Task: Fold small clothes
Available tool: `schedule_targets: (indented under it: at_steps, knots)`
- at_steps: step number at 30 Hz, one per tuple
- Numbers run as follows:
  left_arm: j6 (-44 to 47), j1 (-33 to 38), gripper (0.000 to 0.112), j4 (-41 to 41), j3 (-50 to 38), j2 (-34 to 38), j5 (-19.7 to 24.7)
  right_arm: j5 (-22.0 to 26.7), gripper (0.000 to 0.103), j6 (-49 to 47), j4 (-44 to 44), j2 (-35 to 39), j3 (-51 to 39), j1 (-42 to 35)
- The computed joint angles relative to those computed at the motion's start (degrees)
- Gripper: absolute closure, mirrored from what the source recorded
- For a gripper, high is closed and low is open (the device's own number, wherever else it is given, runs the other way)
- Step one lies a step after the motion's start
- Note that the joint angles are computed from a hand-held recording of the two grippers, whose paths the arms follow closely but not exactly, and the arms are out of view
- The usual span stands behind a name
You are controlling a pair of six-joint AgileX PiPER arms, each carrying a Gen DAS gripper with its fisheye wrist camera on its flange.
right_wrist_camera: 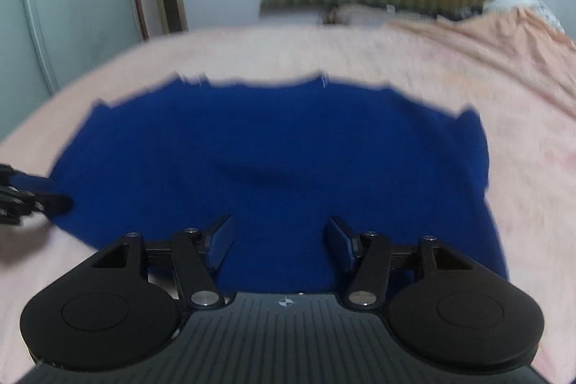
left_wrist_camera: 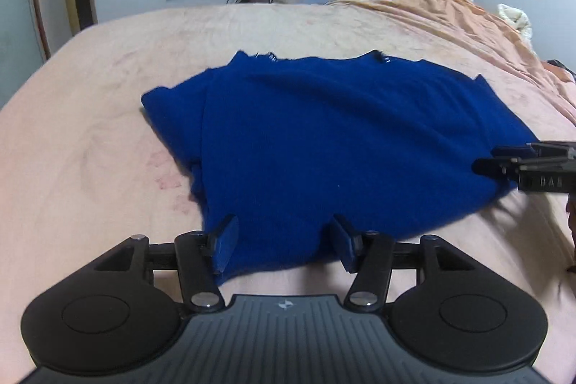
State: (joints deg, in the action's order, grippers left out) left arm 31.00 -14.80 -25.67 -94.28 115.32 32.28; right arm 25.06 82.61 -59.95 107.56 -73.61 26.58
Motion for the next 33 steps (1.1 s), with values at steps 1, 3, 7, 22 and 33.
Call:
schedule_targets:
  at_steps: [1, 3, 7, 22, 33]
  knots:
    - [-0.36, 0.14, 0.056, 0.13, 0.24, -0.60, -0.14, 0.46, 0.041, 2.67, -2.11, -0.65, 0.92, 0.43]
    - [-3.25, -0.14, 0.050, 1.93, -0.80, -0.69, -0.89, 1.01, 0.040, 4.19, -2.79, -2.01, 1.25, 0.69]
    - [-10.96, -1.12, 0.049, 7.05, -5.56, 1.59, -0.22, -0.28, 0.040, 6.79, -7.56, -1.19, -1.12, 0.71]
    - [-18.65, -1.49, 0.039, 15.44, -8.43, 3.98, 2.03, 8.87, 0.033, -1.24, -2.83, 7.17, -12.80, 5.84]
    - [-22.36, -2.21, 0.028, 20.14, -5.51, 3.87, -1.74, 10.11, 0.004, -2.92, -1.66, 11.18, -15.19, 6.40]
